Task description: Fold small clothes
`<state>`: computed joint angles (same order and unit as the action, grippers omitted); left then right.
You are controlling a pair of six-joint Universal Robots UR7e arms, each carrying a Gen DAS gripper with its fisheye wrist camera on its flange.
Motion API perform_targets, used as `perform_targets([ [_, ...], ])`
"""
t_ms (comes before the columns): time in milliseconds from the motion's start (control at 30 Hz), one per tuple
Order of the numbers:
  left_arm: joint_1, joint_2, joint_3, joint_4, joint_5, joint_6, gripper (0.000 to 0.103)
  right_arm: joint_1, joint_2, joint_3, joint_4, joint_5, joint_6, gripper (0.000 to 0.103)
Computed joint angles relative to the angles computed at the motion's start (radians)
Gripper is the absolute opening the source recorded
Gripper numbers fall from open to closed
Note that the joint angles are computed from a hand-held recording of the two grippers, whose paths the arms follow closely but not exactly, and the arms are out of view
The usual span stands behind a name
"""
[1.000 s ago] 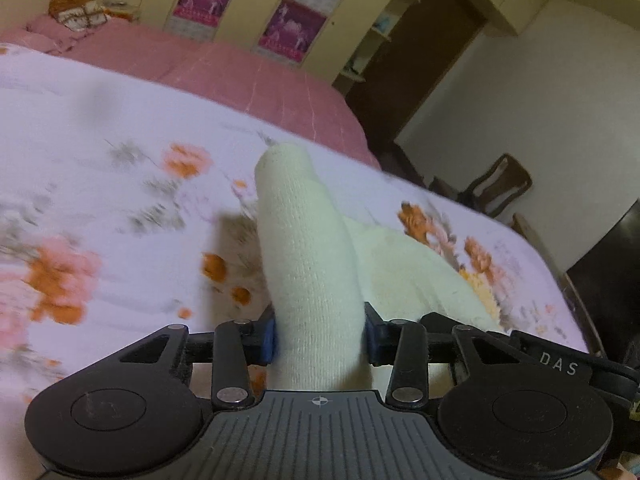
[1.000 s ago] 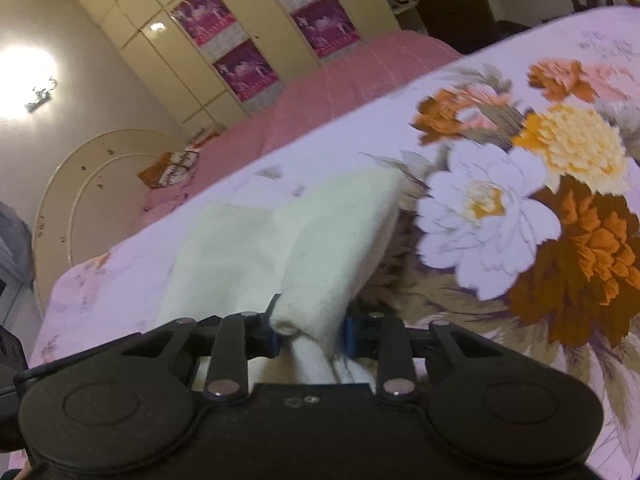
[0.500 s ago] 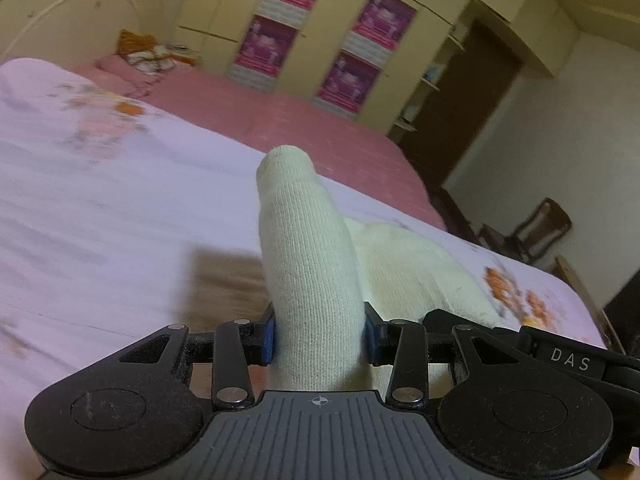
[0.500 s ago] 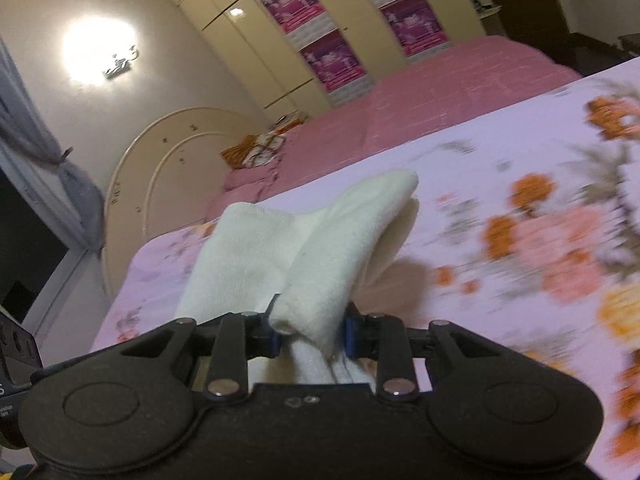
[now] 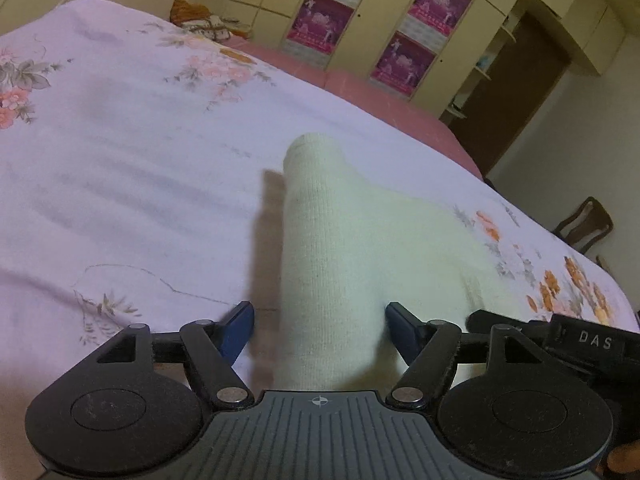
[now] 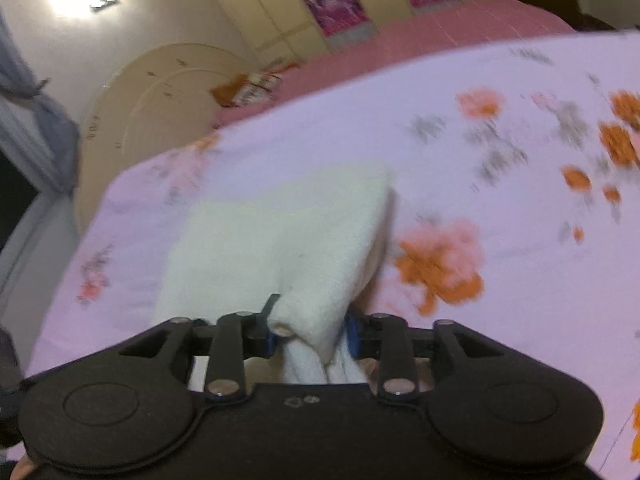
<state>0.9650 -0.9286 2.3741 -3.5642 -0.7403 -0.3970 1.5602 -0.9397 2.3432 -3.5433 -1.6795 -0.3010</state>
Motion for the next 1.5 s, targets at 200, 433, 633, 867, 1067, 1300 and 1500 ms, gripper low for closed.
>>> perform_targets([
  [200,0.029,-0.003,-0.086,0.011,0.019,0.025,0.072,0.019,-0.024,-0.033,-0.007,-0.03,0.029,0.044],
  [433,0.113,0.079,-0.203,0.014,0.039,0.012,0.074,0.053,0.091,-0.129,-0.041,-0.101,-0.011,0.028],
  [633,0.109,0.095,-0.225,0.033,0.065,0.067,0.077,0.072,0.149,-0.197,-0.034,-0.186,-0.072,0.031],
  [867,0.018,0.035,-0.102,0.056,0.127,0.057,0.077,0.068,0.026,-0.063,-0.083,-0.117,-0.044,0.034],
  [1067,-0.07,0.006,-0.004,0.116,0.166,-0.04,0.077,0.095,-0.028,0.051,-0.133,-0.102,-0.088,0.034],
  [1300,-0.076,0.009,0.012,0.162,0.163,-0.142,0.086,0.107,0.013,0.076,-0.177,-0.181,-0.07,0.034],
  [1500,-0.148,-0.035,0.073,0.24,0.195,-0.215,0.086,0.12,-0.007,0.094,-0.175,-0.198,-0.044,0.034],
])
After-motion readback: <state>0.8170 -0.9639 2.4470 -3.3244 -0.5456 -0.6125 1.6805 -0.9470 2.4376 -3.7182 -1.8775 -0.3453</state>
